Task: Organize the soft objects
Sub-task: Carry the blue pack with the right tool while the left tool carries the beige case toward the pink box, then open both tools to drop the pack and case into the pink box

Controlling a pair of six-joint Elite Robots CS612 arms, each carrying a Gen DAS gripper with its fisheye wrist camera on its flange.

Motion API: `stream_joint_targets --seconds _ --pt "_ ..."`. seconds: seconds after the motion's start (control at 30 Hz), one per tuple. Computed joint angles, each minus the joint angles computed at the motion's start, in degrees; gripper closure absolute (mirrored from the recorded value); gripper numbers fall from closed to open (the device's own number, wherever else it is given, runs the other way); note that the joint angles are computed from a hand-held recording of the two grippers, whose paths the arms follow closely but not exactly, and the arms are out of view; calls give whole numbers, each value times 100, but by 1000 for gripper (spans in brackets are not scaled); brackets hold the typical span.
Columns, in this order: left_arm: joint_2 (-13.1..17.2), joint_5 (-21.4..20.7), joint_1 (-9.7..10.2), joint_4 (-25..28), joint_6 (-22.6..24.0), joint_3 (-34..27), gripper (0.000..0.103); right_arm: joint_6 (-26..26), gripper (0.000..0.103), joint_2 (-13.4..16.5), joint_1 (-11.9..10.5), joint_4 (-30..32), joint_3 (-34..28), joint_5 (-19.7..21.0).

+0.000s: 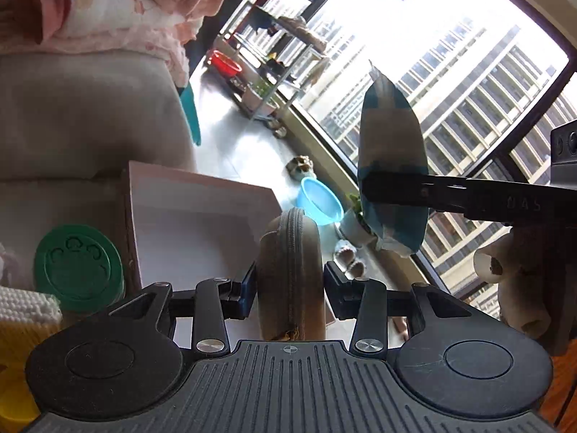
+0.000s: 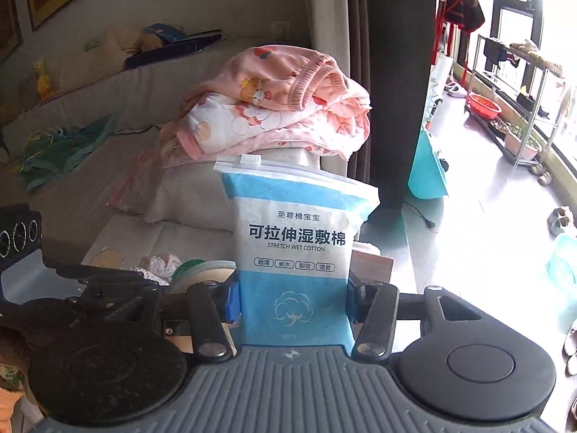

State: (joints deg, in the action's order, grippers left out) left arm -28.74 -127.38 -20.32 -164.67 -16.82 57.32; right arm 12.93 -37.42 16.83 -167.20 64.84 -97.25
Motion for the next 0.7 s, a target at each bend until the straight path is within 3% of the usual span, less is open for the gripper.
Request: stream_joint_targets --seconds 0.03,0.1,0.2,0.27,0.43,0.53,0.63,0.7 --pt "51 186 -29 203 -93 -64 55 39 50 130 -15 136 -159 -77" --pt "126 644 -57 50 -378 -75 50 188 49 403 -21 610 -572 -300" --pt "42 726 5 -386 -463 85 51 521 50 710 -77 1445 -1058 -203" --pt "-108 737 42 -614 -273 303 51 595 50 748 -98 1436 -1065 -76" --pt "-553 768 152 -1426 77 1069 51 444 50 549 -11 469 -575 -300" --pt "-907 907 247 -1914 439 1758 51 96 47 427 121 -330 -191 -674" --pt "-1252 1625 305 -2216 892 2466 51 -135 42 448 276 -1178 101 -1136" --pt "-1445 2366 330 -2355 963 2828 51 -284 40 506 389 -1540 198 -1418"
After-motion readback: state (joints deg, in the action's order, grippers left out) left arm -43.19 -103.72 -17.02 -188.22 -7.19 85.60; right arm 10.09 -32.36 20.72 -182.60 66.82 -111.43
